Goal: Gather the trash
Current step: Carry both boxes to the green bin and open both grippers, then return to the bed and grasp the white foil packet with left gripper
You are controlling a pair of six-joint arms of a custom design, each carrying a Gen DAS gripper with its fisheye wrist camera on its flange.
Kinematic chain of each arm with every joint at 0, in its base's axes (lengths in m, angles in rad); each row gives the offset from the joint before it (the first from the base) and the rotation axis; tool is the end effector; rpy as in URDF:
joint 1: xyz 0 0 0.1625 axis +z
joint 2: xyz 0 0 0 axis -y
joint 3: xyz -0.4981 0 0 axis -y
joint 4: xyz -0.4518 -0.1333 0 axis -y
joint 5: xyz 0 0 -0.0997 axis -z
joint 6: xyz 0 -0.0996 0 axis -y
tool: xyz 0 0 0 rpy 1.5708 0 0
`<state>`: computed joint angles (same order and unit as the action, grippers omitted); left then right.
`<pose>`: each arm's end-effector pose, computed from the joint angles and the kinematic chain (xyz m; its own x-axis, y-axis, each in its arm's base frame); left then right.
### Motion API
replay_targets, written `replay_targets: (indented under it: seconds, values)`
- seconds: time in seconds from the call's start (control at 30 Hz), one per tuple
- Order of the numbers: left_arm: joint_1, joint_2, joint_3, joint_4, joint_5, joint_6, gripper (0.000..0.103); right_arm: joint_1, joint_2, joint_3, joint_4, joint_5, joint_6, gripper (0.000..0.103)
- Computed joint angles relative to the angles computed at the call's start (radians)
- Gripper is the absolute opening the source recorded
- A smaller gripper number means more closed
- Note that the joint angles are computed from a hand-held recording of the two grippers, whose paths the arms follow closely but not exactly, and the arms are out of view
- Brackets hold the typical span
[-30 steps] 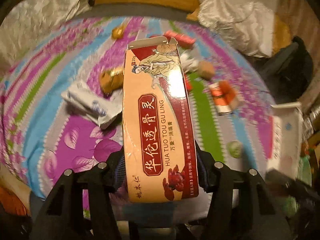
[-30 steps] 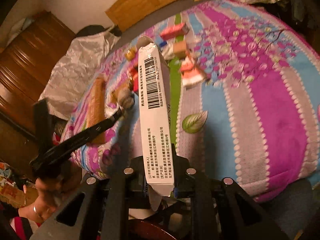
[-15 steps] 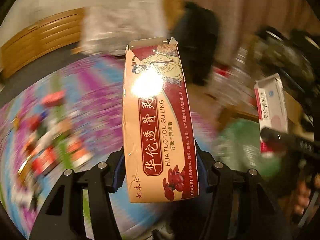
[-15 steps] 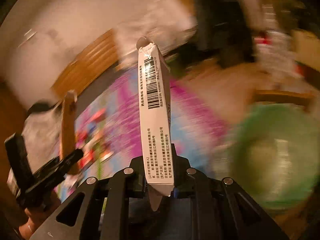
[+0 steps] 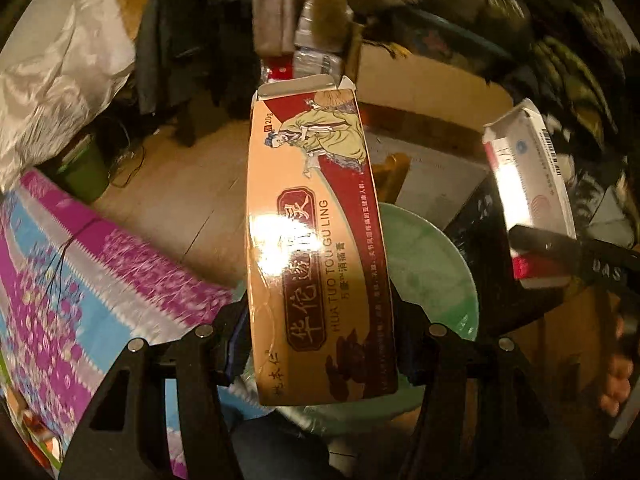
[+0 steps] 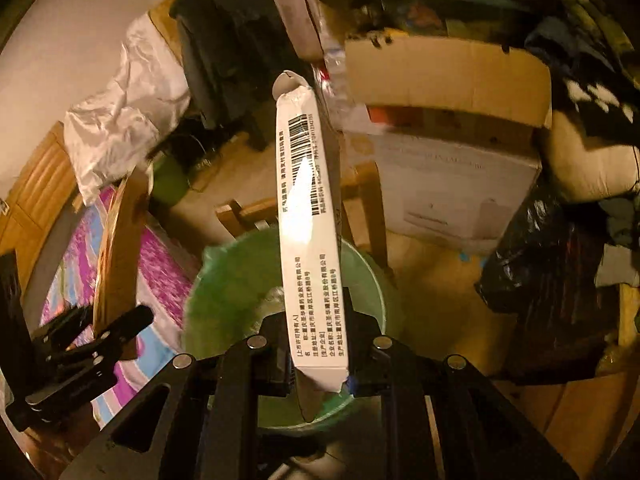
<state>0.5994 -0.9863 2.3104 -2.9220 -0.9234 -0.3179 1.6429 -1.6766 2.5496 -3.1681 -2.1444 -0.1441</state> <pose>-0.2930 -0.4344 0.0631 -0.6983 0.4406 -0.5642 0.6391 0.7387 -0.2142 0.1055 -0.3611 0.3150 -0.8470 0.1878 0.4974 -0.1774 0.7821 -0.5974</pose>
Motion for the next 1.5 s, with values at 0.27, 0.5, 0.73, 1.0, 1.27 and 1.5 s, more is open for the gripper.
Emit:
replay_targets:
  seconds: [0.27, 0.5, 0.73, 1.0, 1.27, 1.5]
  values:
    - [0.028, 0.055, -0.016, 0.01, 0.001, 0.02, 0.055, -0.067, 0.118, 0.018, -0.093, 0.059, -0.061, 0.019]
    - [0.033, 0.049, -0.014, 0.009, 0.005, 0.011, 0.055, -0.09, 0.165, 0.019, -0.122, 0.091, -0.089, 0.019]
    - [0.045, 0.049, -0.006, -0.023, -0.015, 0.018, 0.077, -0.094, 0.21, 0.017, -0.189, 0.096, -0.118, 0.052]
    - [0.048, 0.044, 0.0, -0.045, -0.014, 0.019, 0.077, -0.137, 0.185, 0.016, -0.212, 0.133, -0.129, 0.053]
    - [0.024, 0.016, 0.049, -0.09, 0.064, -0.005, 0.077, -0.109, 0.212, 0.03, -0.312, 0.138, -0.16, 0.053]
    - [-0.028, -0.049, 0.188, -0.194, 0.336, -0.105, 0.081, 0.013, 0.399, 0.067, -0.76, 0.094, -0.287, 0.064]
